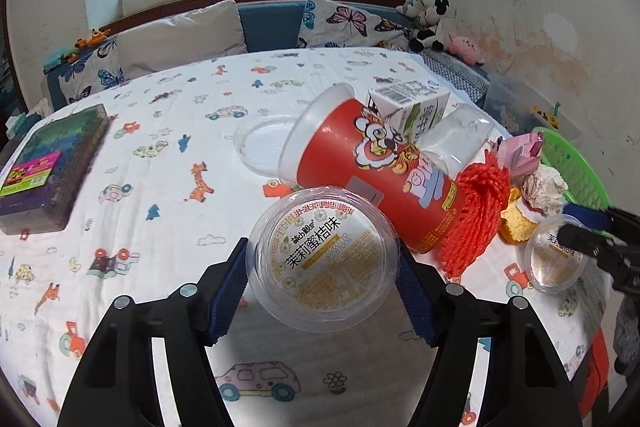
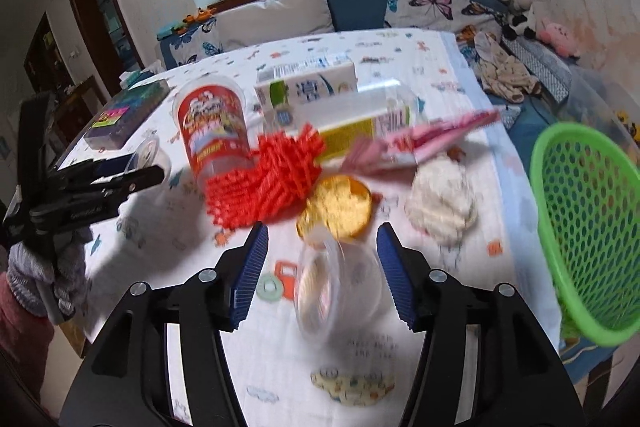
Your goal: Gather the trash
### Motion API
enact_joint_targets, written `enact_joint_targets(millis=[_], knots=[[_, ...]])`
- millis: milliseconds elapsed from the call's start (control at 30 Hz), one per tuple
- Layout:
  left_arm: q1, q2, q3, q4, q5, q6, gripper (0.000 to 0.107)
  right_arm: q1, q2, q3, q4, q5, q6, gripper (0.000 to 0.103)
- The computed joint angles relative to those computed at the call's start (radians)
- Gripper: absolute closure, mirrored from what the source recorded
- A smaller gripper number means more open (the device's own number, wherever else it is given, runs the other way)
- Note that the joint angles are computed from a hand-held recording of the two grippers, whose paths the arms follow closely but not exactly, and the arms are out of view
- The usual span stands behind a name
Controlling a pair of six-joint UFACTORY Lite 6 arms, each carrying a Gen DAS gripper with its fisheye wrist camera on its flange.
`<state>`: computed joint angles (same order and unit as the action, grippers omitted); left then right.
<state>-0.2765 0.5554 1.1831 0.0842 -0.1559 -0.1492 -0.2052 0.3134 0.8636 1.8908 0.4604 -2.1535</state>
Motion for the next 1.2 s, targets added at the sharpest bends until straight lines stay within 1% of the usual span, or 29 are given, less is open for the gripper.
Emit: enact_joint_targets(millis=[133,167,267,300,467,567,600,667,700,733,833,900,1000,1200], knots=[[0.007,-0.048,-0.044,-0.001,-0.017,0.005,0.04,0.039,0.077,0.122,-0.124,-0.017,0.143,0.046],[0.01,-0.057,-0.052,0.008,-0.02,-0.005,0.04,0.056,0.11,0.17,-0.17,-0.03,0.202,0.046],[0.017,-0.087,-0.08,0.037,-0.032,-0.032,0.04,0.1,0.168,0.258,-0.24,-0.063,0.29,0.048],[0.018,-0.095,-0.087,0.035,-0.034,-0.03,0.04,0.114,0.181,0.275,-0.246,-0.077,0.299,0.049],[0.026,-0.131,-0.117,0.061,-0.047,-0.05,0.04,0.18,0.287,0.41,-0.393,-0.169,0.461,0.055],[0.03,-0.143,-0.124,0.08,-0.05,-0.068,0.04,0.198,0.337,0.463,-0.467,-0.186,0.535,0.058],[0.031,-0.145,-0.125,0.08,-0.049,-0.066,0.04,0.204,0.343,0.467,-0.453,-0.196,0.519,0.062],[0.032,-0.152,-0.133,0.077,-0.051,-0.063,0.04,0.202,0.343,0.463,-0.424,-0.19,0.49,0.065],[0.034,-0.157,-0.135,0.086,-0.051,-0.071,0.04,0.199,0.336,0.452,-0.397,-0.187,0.464,0.069],[0.035,-0.16,-0.138,0.088,-0.051,-0.074,0.04,0.195,0.321,0.432,-0.357,-0.183,0.425,0.071],[0.036,-0.172,-0.137,0.119,-0.047,-0.105,0.04,0.171,0.283,0.391,-0.325,-0.14,0.394,0.073],[0.028,-0.184,-0.14,0.098,-0.043,-0.086,0.04,0.156,0.234,0.34,-0.265,-0.119,0.329,0.074],[0.011,-0.2,-0.135,0.088,-0.031,-0.081,0.04,0.129,0.169,0.282,-0.224,-0.084,0.285,0.074],[-0.044,-0.204,-0.089,0.083,-0.002,-0.091,0.04,0.026,0.013,0.166,-0.225,-0.006,0.259,0.074]])
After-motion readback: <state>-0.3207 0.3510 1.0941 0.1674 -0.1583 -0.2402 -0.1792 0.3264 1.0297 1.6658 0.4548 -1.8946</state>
